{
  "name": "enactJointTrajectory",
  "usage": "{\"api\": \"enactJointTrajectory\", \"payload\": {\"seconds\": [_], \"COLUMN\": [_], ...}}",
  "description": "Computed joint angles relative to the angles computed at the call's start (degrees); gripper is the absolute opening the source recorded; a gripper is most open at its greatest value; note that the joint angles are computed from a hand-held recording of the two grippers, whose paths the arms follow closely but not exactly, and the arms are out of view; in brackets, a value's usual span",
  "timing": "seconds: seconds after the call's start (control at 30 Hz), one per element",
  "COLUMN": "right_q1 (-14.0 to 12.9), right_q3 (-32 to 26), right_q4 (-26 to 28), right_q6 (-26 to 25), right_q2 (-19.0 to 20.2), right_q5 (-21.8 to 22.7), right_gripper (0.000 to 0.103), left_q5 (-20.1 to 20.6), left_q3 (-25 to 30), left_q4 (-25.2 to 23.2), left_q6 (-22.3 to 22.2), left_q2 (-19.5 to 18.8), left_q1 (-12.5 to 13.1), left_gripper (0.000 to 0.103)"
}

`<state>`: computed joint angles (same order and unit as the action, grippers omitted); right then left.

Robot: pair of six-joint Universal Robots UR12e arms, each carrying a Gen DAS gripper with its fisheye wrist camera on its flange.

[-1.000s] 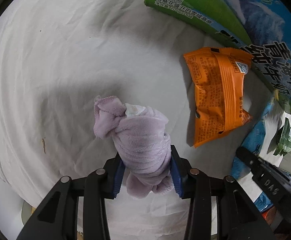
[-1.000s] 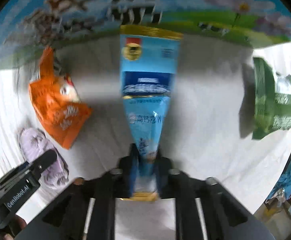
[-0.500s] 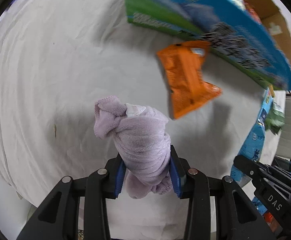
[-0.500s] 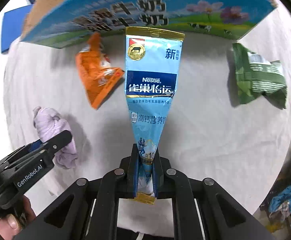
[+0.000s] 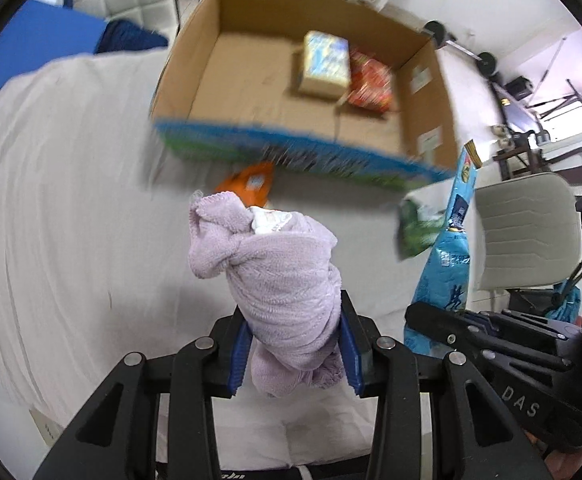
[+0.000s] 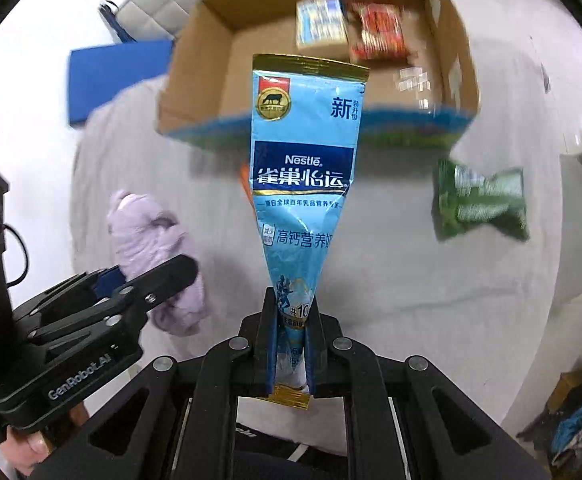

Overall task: Organize soft objects
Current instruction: 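Carry the towel and pouch into the box and open both tools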

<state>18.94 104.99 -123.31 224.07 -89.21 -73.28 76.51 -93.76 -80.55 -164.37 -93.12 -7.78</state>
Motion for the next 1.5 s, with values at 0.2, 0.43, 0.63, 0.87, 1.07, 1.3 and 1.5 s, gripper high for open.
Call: {"api": "enactJointTrajectory", "payload": {"seconds": [0.2,0.43,0.63,0.87,1.07,1.3,1.5], "right_q1": [-3.22,-7.88,-10.75,-11.98,-11.66,-11.93,-11.76], "right_q3": [-2.75,-8.57,-13.31,-17.73,-19.30,-21.08,-22.13], "right_q4": [0.74,5.81,11.80,17.99,22.08,25.58,26.80], "right_q6": [-2.19,-4.40,-6.23,-7.24,-7.87,-9.13,-9.53], "right_q2": [-0.83,3.10,8.61,14.82,17.72,19.78,20.10], "right_q5": [-1.86,-4.67,-6.02,-7.50,-10.23,-10.93,-12.39], "right_gripper": [0.011,0.011,0.011,0.011,0.011,0.013,0.046], "left_q5": [-0.47,3.18,8.06,14.48,15.63,17.70,17.19], "left_q3": [6.17,15.64,23.48,29.60,33.50,38.14,39.69], "left_q4": [2.22,2.85,-0.18,-1.75,-4.73,-10.48,-12.55], "left_q6": [1.66,4.02,4.56,5.41,4.41,3.30,1.17], "left_q2": [-3.79,-11.50,-18.99,-26.01,-30.33,-34.37,-35.49], "left_q1": [-1.90,-4.27,-5.71,-7.25,-7.41,-7.93,-7.81], "left_gripper": [0.036,0.036,0.036,0.036,0.036,0.039,0.050]}}
